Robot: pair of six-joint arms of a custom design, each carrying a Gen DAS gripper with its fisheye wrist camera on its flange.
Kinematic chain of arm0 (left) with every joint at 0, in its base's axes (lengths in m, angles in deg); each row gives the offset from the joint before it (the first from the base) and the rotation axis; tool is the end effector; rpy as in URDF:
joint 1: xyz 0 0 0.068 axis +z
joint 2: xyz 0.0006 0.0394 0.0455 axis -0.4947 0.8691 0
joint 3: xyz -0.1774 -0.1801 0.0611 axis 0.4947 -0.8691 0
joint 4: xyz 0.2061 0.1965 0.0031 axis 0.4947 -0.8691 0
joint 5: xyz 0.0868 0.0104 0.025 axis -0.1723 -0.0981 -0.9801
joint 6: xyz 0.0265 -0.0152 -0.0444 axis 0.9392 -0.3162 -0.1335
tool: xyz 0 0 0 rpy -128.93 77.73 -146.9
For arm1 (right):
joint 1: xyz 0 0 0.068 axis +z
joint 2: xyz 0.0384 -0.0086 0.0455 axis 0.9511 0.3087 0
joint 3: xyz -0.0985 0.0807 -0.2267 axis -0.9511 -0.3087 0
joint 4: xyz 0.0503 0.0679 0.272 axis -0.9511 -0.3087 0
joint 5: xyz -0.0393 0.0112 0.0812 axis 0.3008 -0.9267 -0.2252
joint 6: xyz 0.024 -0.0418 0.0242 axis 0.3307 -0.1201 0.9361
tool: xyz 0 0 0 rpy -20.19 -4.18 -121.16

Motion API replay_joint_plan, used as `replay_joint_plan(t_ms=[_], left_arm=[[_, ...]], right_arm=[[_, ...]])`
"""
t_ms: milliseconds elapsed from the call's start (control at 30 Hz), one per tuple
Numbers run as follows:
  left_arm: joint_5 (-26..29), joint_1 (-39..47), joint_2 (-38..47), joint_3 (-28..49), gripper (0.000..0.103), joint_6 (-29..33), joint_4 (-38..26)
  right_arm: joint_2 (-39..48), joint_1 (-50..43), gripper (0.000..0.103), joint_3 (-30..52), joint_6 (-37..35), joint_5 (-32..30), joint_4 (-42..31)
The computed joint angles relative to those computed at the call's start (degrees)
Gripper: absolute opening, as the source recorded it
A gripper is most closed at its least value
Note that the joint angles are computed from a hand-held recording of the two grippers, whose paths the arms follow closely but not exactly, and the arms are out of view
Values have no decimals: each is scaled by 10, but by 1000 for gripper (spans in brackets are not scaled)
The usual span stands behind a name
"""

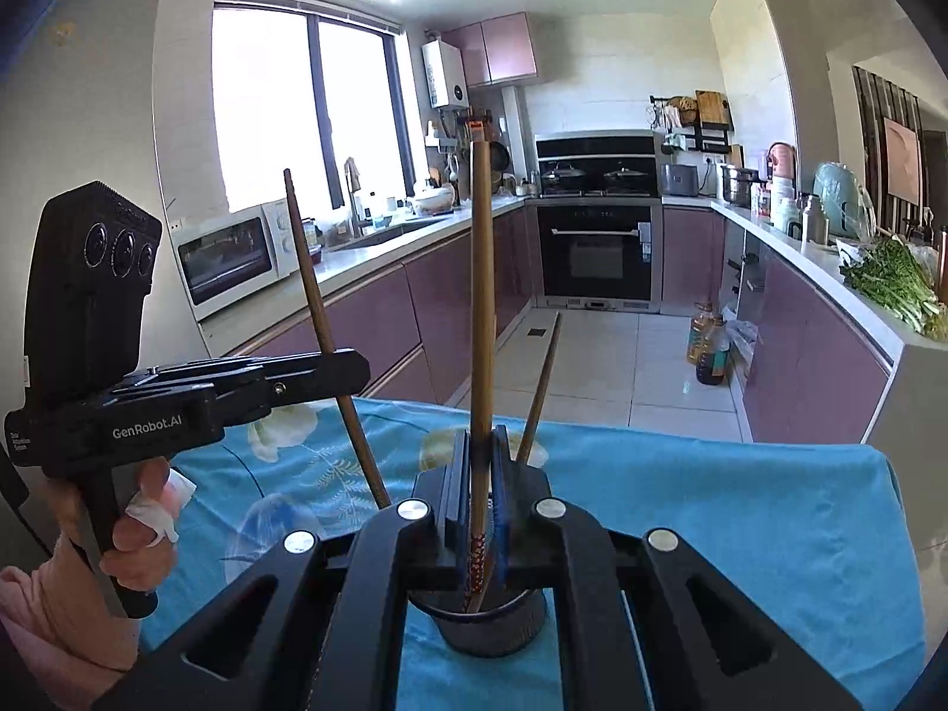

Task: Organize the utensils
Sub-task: 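Open the left gripper into the cup while the right gripper releases its chopstick, then grasp a chopstick from the pile with the left gripper while the right gripper grasps one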

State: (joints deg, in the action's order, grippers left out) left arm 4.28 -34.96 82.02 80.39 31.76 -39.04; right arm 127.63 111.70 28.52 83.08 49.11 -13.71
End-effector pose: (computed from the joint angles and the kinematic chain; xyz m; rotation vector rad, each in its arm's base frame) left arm 0.3778 -0.0632 0.2824 1.0182 1.9568 -0.8706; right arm 0.2174 0.1552 0.2813 0.1616 2.0797 0.1153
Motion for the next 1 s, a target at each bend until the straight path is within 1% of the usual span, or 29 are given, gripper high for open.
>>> replay_joint_plan(t_ms=[67, 100, 200, 233, 367, 433, 567, 633, 733, 833, 900, 933, 1000], left_arm=[[-31, -11, 15, 4, 7, 23, -15], [-41, -16, 24, 11, 7, 41, -33], [-67, -26, 42, 14, 7, 67, -53], [-76, -30, 50, 19, 7, 68, -60], [-82, -35, 93, 62, 8, 70, -89], [-90, -39, 104, 73, 8, 58, -84], [-96, -44, 111, 73, 10, 39, -69], [-94, -40, 104, 60, 16, 32, -58], [-91, -30, 92, 36, 20, 33, -43], [-82, -18, 86, 22, 20, 37, -42], [-76, -6, 74, 3, 21, 33, -27], [-70, 3, 67, -8, 22, 36, -20], [-64, 20, 50, -32, 27, 41, -2]], right_arm=[[8, -4, 6, 3, 7, -14, -10], [13, -9, 6, 4, 9, -25, -15], [37, -19, 6, 14, 18, -49, -27], [44, -26, 6, 17, 21, -62, -29], [68, -50, 6, 23, 32, -92, -29], [75, -60, 7, 20, 36, -101, -18], [75, -66, 8, 10, 49, -96, -2], [73, -66, 22, 2, 58, -87, 4], [76, -65, 23, -7, 68, -84, 9], [64, -59, 23, -23, 75, -76, 20], [49, -44, 23, -32, 72, -56, 28], [40, -27, 23, -36, 71, -34, 29], [24, 1, 24, -41, 62, -15, 36]])
